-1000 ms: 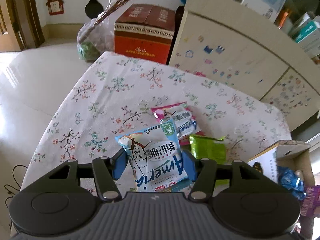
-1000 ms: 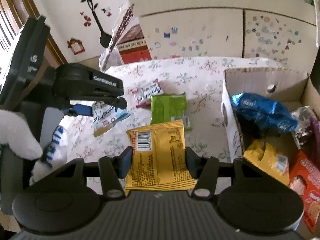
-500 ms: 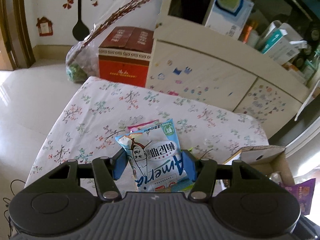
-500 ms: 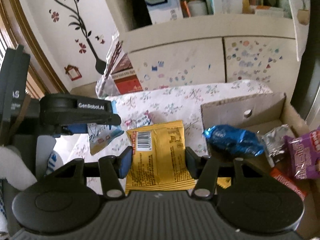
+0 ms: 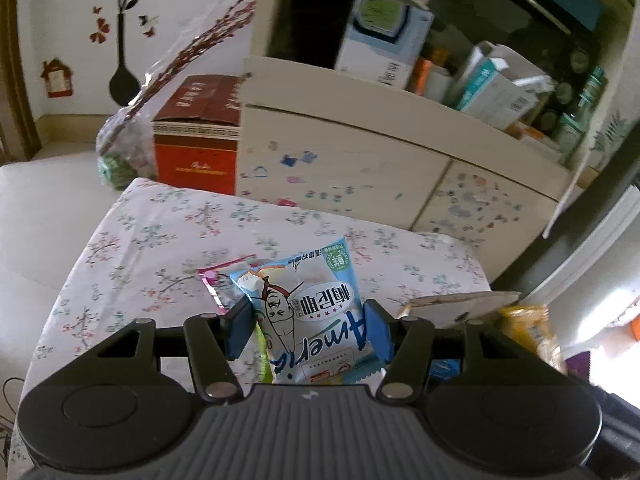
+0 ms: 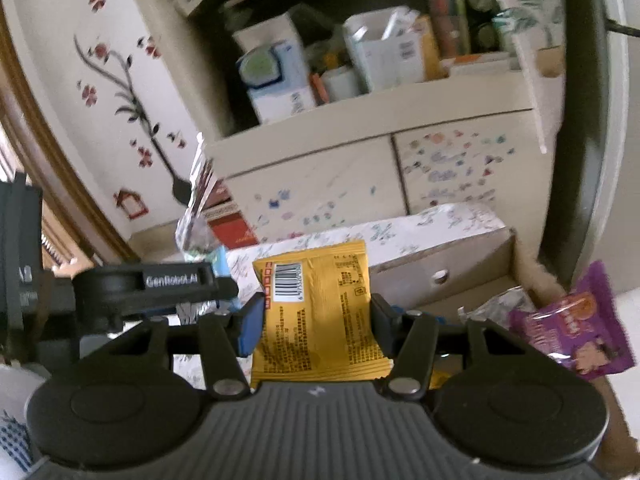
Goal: Organize snacks
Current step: 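Lift and carry the white-blue packet and yellow bag over the box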
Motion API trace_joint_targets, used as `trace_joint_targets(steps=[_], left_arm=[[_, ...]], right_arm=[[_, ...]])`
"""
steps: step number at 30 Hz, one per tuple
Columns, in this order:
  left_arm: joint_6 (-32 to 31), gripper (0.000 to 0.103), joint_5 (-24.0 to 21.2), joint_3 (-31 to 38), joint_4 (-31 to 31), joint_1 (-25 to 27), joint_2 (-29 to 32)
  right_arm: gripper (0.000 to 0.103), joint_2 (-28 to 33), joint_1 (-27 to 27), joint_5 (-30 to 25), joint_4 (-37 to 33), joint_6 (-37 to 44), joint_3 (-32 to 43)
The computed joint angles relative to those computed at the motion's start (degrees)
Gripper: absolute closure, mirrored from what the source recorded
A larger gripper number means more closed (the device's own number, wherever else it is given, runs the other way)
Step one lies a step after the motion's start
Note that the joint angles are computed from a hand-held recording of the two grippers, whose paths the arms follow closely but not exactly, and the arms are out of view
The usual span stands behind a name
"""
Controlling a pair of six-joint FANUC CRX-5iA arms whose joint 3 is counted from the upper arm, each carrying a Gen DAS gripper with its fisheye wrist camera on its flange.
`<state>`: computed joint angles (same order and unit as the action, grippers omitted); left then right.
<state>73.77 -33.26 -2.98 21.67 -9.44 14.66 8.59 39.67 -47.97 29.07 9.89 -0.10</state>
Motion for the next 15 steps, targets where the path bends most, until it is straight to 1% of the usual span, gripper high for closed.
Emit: trace_joint_targets(steps=[5, 11, 15], left_arm=[[-3.05, 0.039, 0.63, -1.10, 2.07, -1.68, -0.29], [-8.15, 0.039, 1.27, -3.24, 5.16, -4.25, -0.82], [-11.69, 0.039, 2.69, -4.94, 6.59, -6.02, -1.45]], right_arm=[[0.047, -3.24, 0.07, -1.87, 3.31, -5.01, -3.58], [0.047, -7.06, 0.23, -4.39, 4.35, -10.03, -7.28], [0.047, -8.51, 0.19, -6.12, 4.83, -13.31, -8.80]])
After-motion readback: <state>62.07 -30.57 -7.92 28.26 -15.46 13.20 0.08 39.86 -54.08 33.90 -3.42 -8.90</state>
